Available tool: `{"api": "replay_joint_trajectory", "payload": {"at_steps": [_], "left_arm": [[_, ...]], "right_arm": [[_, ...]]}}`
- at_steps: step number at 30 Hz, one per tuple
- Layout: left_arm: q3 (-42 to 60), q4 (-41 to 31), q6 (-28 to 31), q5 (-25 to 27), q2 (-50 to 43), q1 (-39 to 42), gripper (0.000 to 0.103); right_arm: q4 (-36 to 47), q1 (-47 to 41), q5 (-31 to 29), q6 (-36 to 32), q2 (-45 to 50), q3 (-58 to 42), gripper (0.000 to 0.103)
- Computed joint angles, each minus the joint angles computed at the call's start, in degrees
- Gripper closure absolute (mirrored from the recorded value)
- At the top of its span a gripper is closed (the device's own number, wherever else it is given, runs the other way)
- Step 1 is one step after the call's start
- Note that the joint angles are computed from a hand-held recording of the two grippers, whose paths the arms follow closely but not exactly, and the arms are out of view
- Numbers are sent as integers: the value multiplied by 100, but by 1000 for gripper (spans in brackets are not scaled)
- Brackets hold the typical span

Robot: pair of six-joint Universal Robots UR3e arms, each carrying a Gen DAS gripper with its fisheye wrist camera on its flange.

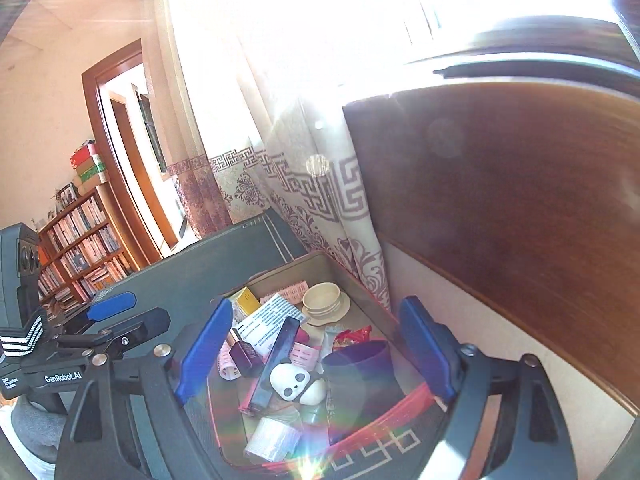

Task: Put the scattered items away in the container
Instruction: 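Withdraw both grippers from the tin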

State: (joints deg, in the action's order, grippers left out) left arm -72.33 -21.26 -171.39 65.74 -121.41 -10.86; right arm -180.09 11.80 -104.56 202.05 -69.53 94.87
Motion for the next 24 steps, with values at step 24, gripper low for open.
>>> {"api": "replay_joint_trajectory", "payload": {"at_steps": [24], "left_arm": [[-1329,898,161,1288,480,-756,0]], "right_arm": [[1073,102,-24,594,-712,1137,0]]}}
